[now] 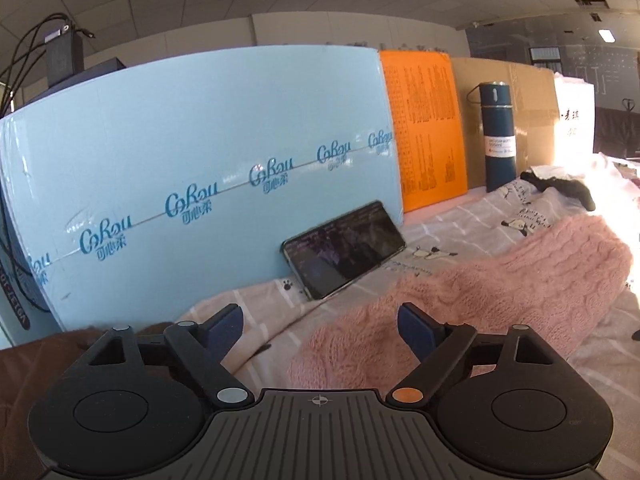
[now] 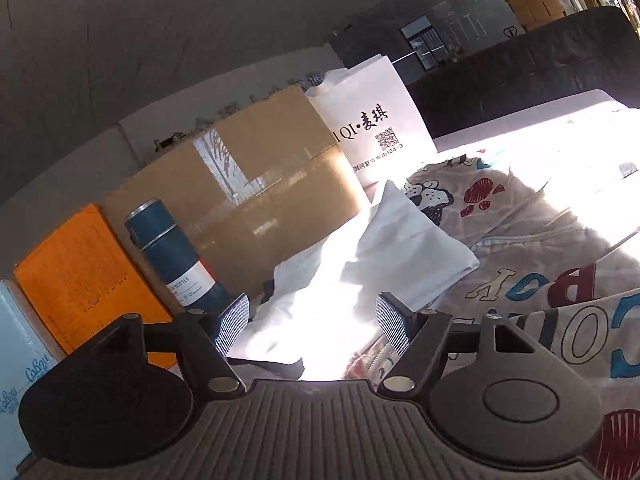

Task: Fold clothes
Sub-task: 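Open both grippers and release the sweater onto the sheet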

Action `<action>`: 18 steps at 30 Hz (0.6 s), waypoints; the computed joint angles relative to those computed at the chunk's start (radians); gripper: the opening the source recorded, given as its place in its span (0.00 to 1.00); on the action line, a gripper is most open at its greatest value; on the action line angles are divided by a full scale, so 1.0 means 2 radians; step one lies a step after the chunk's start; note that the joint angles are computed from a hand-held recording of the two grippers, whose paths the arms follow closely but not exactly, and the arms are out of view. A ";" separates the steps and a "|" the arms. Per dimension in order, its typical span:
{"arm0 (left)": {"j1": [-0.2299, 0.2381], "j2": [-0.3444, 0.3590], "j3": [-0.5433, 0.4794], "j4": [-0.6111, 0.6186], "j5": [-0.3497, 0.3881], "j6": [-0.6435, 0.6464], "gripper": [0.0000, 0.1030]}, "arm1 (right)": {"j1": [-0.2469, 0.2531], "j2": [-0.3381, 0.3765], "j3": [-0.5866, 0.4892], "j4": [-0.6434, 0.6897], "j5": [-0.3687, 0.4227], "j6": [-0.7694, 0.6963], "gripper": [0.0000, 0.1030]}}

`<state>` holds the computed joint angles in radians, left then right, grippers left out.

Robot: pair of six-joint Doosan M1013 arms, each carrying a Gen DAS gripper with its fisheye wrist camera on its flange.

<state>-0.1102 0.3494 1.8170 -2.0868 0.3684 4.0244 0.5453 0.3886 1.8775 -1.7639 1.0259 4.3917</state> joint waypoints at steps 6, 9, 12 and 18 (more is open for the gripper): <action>-0.003 0.015 -0.036 0.216 0.049 -0.167 0.86 | -0.030 -0.022 0.022 -0.179 -0.183 0.078 0.86; -0.011 0.024 -0.053 0.344 0.055 -0.270 0.85 | -0.030 -0.019 0.014 -0.176 -0.212 0.046 0.86; -0.014 0.022 -0.045 0.348 0.042 -0.254 0.56 | -0.028 -0.016 0.008 -0.164 -0.227 0.015 0.87; -0.010 0.001 -0.002 0.169 0.034 -0.062 0.11 | -0.029 -0.013 0.004 -0.171 -0.254 -0.008 0.87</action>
<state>-0.1305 0.3508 1.8127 -1.7497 0.4365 3.9000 0.4878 0.3628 1.8849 -2.1065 0.5169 4.3755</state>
